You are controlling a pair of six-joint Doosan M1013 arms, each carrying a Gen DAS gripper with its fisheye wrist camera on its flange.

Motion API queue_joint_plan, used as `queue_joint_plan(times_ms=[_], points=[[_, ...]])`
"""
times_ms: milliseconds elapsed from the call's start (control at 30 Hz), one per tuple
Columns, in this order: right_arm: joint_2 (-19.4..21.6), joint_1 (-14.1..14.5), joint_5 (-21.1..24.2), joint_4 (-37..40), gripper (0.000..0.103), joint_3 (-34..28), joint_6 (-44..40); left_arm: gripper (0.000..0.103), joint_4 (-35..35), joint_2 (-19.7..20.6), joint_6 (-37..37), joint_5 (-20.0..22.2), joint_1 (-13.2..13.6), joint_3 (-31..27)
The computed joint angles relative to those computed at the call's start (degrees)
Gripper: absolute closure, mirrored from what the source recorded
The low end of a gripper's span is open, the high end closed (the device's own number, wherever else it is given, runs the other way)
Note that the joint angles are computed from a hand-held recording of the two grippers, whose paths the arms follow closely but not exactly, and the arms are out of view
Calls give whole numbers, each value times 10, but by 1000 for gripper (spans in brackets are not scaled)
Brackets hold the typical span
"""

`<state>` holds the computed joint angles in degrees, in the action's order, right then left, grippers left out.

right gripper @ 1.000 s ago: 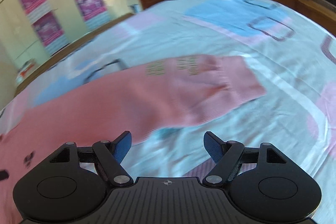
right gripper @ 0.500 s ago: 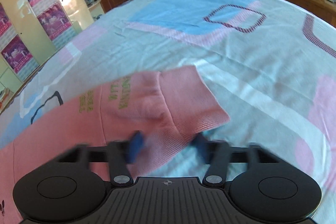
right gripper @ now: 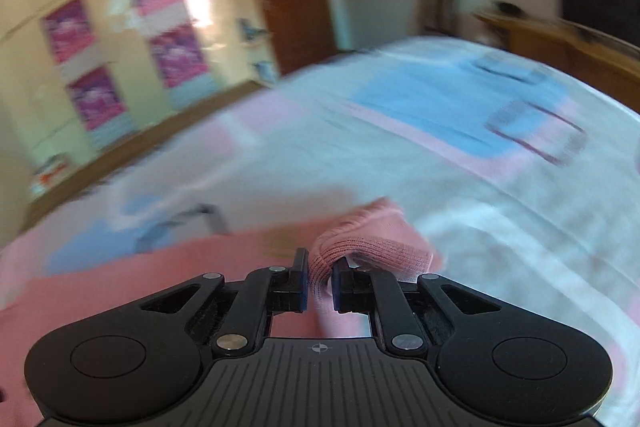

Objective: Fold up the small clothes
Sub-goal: 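Carry the held sleeve with the right gripper across the sweatshirt body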

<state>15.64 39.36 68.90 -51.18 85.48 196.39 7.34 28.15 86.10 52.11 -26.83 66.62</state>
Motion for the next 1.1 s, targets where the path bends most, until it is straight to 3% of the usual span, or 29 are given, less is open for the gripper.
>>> queue_joint_plan(times_ms=[167, 300, 500, 533, 600, 667, 767, 867, 933, 1067, 1100], points=[[50, 7, -93, -20, 93, -85, -74, 23, 6, -9, -19, -11, 21, 6], [113, 14, -169, 17, 93, -178, -156, 23, 11, -18, -32, -23, 46, 16], [214, 21, -231, 201, 92, -315, -329, 19, -15, -23, -15, -21, 79, 21], [229, 23, -221, 225, 89, -336, -354, 19, -29, -22, -7, -19, 83, 19], [256, 26, -193, 264, 58, -378, -400, 15, -72, -18, 19, -8, 92, 13], [254, 28, -213, 278, 47, -372, -399, 15, -120, -13, 44, 2, 97, 7], [238, 38, -199, 214, 47, -352, -359, 13, -187, -6, 95, 10, 96, 2], [219, 51, -128, 151, 47, -327, -319, 14, -240, -1, 162, 14, 86, 6], [204, 58, -85, 126, 47, -302, -305, 21, -253, 4, 188, 13, 79, 9], [178, 66, -31, 118, 47, -255, -253, 57, -295, 22, 185, 28, 82, 4], [166, 66, -27, 120, 47, -233, -238, 58, -308, 19, 179, 17, 84, 14]])
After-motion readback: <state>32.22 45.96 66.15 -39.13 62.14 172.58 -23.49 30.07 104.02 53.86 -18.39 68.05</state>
